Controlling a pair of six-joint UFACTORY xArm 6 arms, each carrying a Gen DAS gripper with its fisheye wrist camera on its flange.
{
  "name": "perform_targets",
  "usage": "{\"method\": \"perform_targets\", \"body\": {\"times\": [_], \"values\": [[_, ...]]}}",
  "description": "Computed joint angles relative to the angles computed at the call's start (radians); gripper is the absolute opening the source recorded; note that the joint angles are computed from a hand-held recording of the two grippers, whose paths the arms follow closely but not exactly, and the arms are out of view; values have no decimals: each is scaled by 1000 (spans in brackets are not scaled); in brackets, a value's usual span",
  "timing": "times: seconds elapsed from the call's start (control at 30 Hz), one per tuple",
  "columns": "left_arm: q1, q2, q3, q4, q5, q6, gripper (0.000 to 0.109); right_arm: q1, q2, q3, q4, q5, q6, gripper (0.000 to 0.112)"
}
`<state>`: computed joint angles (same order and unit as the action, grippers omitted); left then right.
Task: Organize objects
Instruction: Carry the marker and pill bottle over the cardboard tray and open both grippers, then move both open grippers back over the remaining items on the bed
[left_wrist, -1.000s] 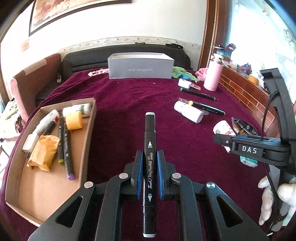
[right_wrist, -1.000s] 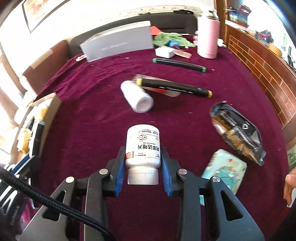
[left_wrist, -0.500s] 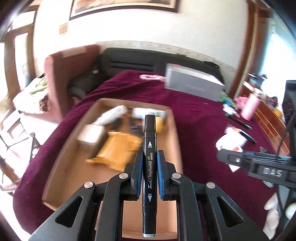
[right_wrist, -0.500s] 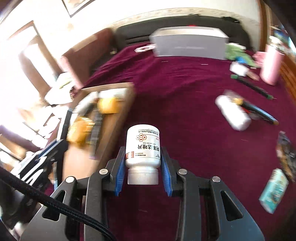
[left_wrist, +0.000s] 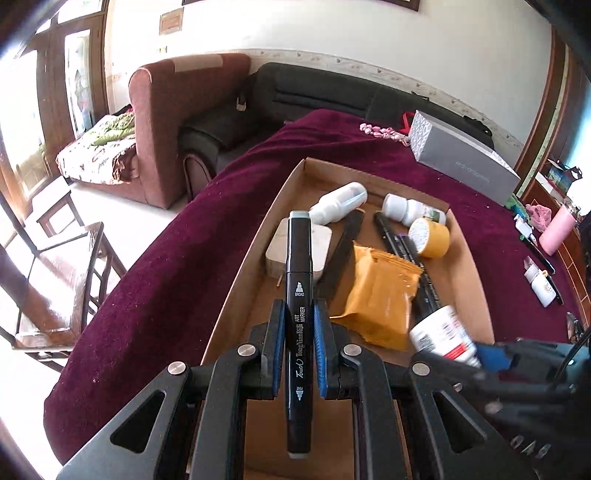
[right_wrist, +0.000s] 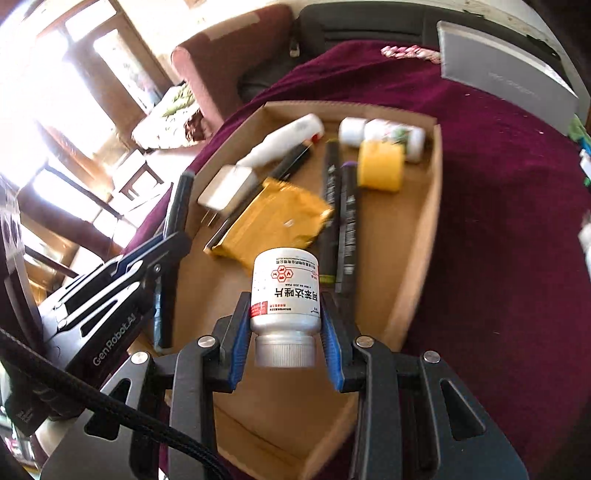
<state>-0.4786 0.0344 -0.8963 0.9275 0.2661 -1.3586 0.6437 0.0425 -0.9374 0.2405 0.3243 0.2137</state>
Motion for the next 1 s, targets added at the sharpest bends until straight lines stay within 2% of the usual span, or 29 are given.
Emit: {"method": "perform_targets", "body": {"times": [0.3,0.4,0.5,0.53,0.63,0.73,1.0], "values": [[21,-5,26,-7,-53,-19,12,17,55,-34,-41,14,30,33],[31,-17,35,0,-76,-37,14,22,60,-41,-142,22,98,33],[44,-38,50,29,-104,-75,26,27,54,-41,-237,26,174,35],[47,-44,53,34,-107,-85,32,28,48,-39,-296,24,215,39],[52,-70,63,64,-109,-123,41,29,23,-25,-448,18,323,48],[53,-100,75,85,-100,-154,43,32,-8,-8,-586,5,422,54],[18,-162,86,100,-72,-177,45,43,-95,30,-831,19,605,57]]}}
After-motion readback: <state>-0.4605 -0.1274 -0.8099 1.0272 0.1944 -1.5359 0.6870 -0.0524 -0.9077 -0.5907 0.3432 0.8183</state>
